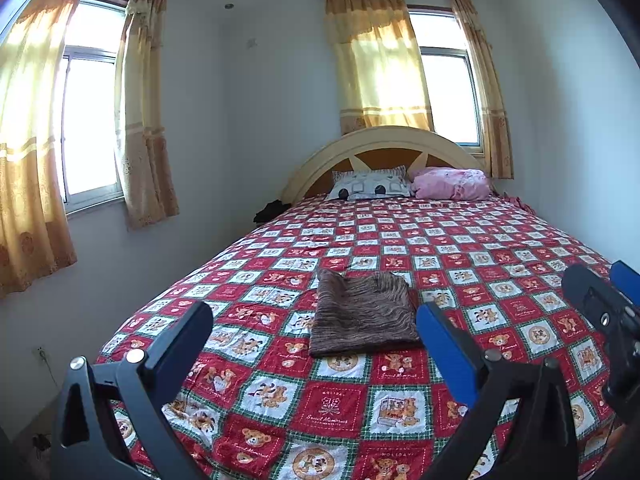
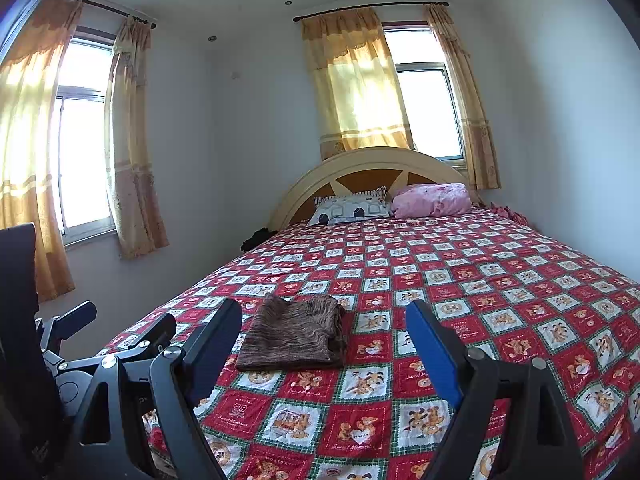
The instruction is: Fold small clothes
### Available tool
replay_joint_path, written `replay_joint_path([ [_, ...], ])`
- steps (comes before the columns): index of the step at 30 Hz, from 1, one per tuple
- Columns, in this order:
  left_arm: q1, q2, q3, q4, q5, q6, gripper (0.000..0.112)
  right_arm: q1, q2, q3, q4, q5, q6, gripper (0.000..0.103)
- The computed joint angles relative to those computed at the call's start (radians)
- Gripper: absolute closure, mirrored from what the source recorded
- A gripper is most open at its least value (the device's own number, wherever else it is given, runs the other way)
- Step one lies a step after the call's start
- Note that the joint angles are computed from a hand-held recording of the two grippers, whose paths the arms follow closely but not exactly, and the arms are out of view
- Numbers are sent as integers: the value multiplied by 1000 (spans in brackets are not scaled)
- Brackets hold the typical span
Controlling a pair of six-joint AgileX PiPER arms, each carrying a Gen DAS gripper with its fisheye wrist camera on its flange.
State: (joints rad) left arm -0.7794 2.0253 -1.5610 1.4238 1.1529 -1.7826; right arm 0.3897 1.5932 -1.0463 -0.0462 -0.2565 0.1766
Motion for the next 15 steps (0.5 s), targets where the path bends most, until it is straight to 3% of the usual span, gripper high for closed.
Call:
replay_joint_path([
  [15,9,-5,5,-6,-3,7,9,-13,2,5,-74,-2,73,18],
])
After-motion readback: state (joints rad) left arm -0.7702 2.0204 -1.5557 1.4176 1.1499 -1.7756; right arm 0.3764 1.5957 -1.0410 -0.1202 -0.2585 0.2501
